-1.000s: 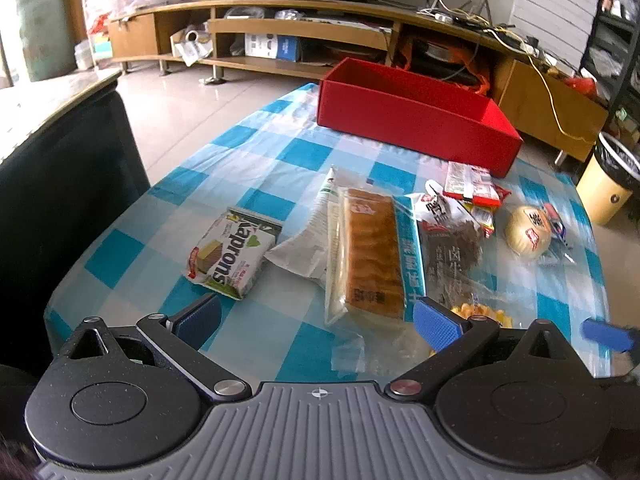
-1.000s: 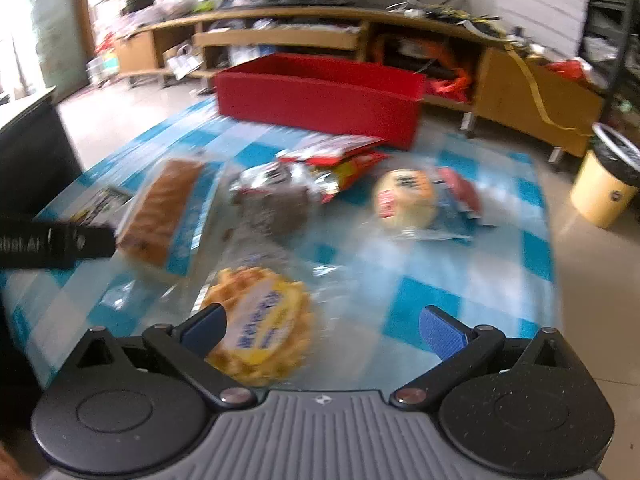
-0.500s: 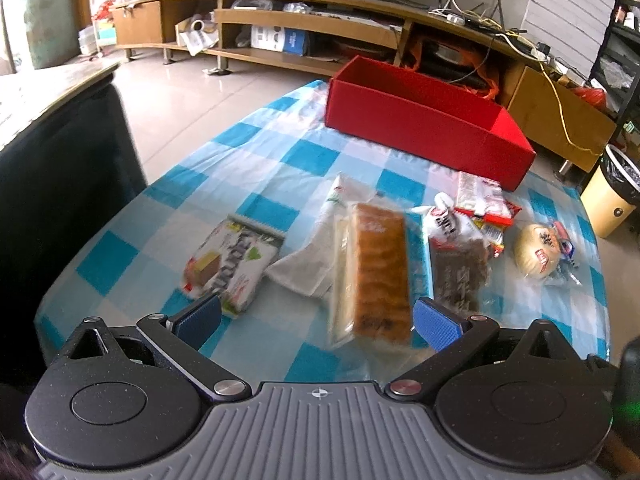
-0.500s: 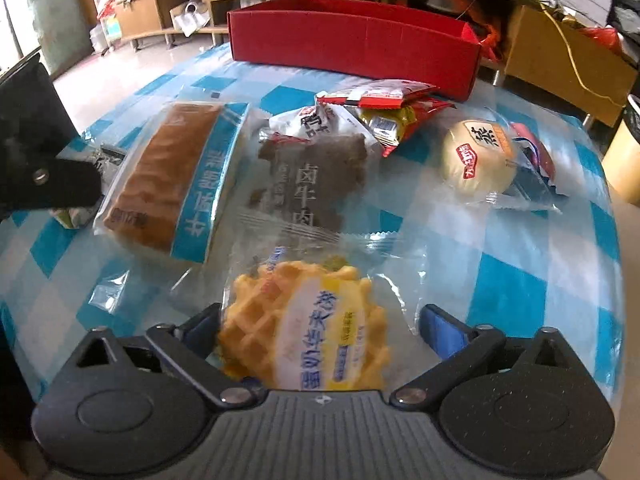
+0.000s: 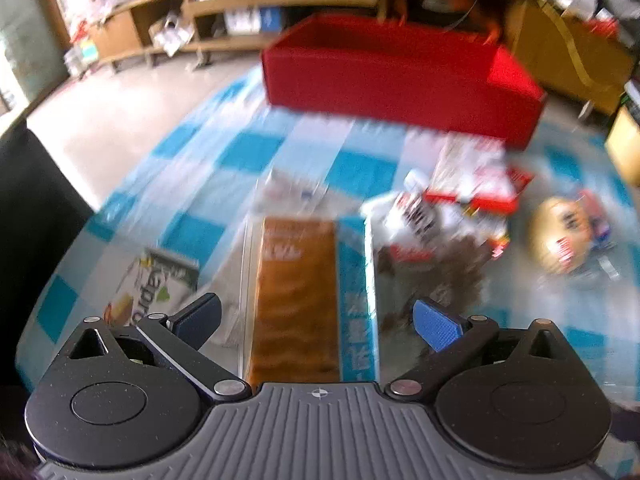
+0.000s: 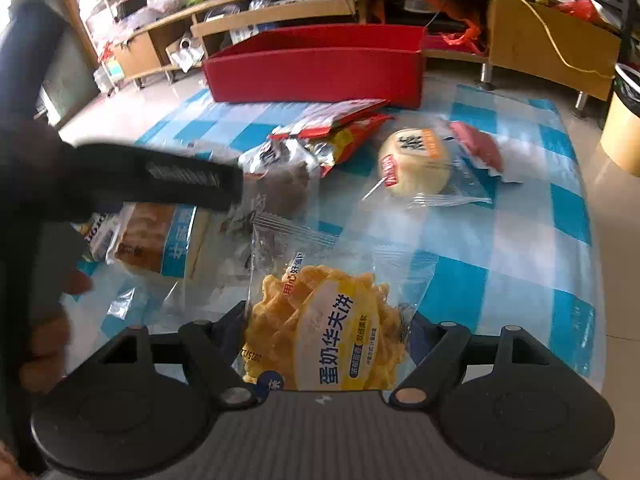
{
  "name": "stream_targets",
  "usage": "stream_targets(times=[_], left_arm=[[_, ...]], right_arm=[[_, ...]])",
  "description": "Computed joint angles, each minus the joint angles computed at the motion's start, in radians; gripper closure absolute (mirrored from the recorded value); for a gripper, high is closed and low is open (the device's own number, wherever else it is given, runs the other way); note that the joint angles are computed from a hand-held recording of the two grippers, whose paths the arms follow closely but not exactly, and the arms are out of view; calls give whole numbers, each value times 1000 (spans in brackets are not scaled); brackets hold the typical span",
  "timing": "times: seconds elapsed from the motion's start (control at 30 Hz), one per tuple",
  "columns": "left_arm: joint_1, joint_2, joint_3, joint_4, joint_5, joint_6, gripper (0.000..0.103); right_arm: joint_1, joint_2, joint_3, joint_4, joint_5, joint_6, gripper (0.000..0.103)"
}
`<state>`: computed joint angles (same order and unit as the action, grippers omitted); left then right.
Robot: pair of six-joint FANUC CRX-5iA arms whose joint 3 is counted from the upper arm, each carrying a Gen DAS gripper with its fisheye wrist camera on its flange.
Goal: Organize snacks
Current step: 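Grasp the milk-cake loaf with the left tool while the right grasps the waffle bag, then carry the loaf and waffle bag into the red box with both tools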
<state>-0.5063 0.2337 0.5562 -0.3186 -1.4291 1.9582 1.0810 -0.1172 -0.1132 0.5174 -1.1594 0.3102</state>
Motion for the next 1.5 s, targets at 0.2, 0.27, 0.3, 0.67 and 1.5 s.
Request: stream_targets(times=[0.2,0.27,0.3,0.67,1.5], left_arm=[[63,-2,-5,82,-98,-22,27],[59,-4,14,65,-136,-19,29],[54,-10,17,57,-141,-24,29],[122,-80,-40,262,29,-146,54],[140,-10,-22,287,-34,-91,39]], right_arm=[[11,-72,-40,22,23,-56,26],[15,-78,-35,42,18,-59,26],[16,-83,-35,57,19,-67,26],[-60,-5,91,37,3,-4,26],[-131,0,114,16,81,43,27]])
